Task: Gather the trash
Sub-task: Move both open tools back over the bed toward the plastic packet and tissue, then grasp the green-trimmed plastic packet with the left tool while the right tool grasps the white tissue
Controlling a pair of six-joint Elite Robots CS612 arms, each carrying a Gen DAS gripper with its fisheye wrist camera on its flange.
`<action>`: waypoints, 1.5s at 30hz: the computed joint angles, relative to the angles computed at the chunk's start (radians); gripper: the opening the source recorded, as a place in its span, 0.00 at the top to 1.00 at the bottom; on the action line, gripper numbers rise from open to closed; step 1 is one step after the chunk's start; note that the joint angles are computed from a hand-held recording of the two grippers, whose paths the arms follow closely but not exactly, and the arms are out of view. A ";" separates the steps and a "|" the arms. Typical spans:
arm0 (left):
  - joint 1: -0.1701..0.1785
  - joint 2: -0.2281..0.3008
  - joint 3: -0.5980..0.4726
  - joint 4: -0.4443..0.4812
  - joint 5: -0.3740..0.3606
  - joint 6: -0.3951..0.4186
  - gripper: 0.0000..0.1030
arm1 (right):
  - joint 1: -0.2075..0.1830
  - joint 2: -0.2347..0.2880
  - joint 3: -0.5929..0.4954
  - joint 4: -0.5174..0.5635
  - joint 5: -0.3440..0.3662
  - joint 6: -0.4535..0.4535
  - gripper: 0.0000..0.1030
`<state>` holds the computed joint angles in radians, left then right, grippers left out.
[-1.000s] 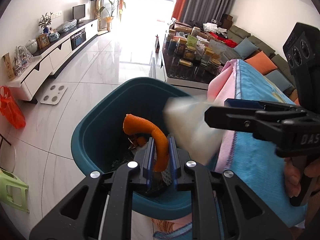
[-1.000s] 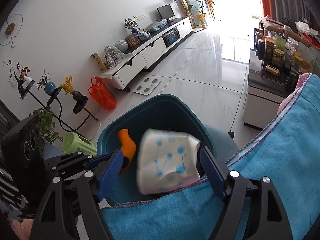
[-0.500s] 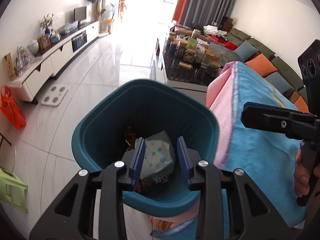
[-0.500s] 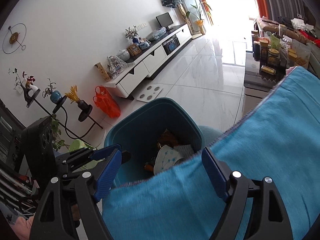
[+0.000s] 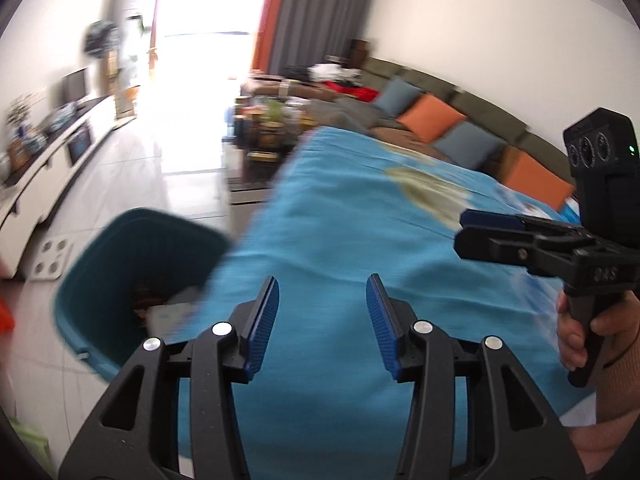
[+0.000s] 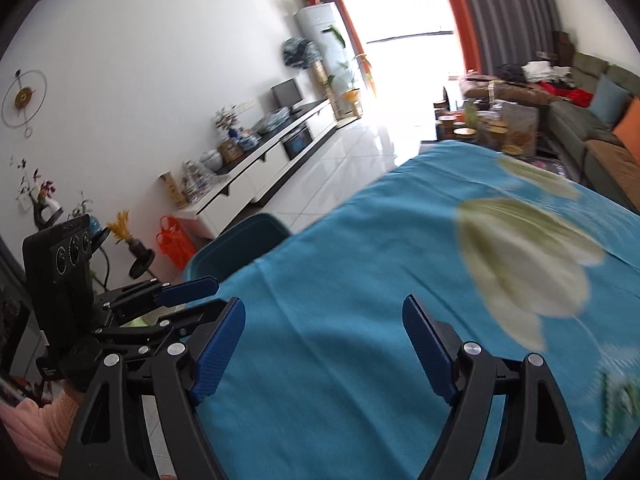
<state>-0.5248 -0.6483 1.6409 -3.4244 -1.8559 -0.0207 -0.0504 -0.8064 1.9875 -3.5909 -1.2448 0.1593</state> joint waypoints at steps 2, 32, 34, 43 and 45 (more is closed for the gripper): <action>-0.020 -0.001 -0.002 0.013 -0.034 0.029 0.56 | -0.018 -0.014 0.045 -0.046 -0.037 0.023 0.25; -0.234 0.060 -0.216 0.369 -0.104 0.142 0.46 | -0.289 -0.031 0.230 -0.220 -0.322 0.176 0.31; -0.236 0.066 -0.229 0.390 -0.100 0.135 0.46 | -0.295 -0.030 0.225 -0.197 -0.335 0.169 0.31; -0.239 0.079 -0.261 0.443 -0.101 0.125 0.49 | -0.320 -0.021 0.198 -0.084 -0.312 0.166 0.45; -0.238 0.081 -0.267 0.453 -0.110 0.125 0.53 | -0.326 -0.020 0.200 -0.078 -0.293 0.170 0.59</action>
<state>-0.7631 -0.5676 1.3738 -2.9716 -1.9657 0.1045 -0.3759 -0.8264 2.1880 -3.6685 -1.5377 0.3293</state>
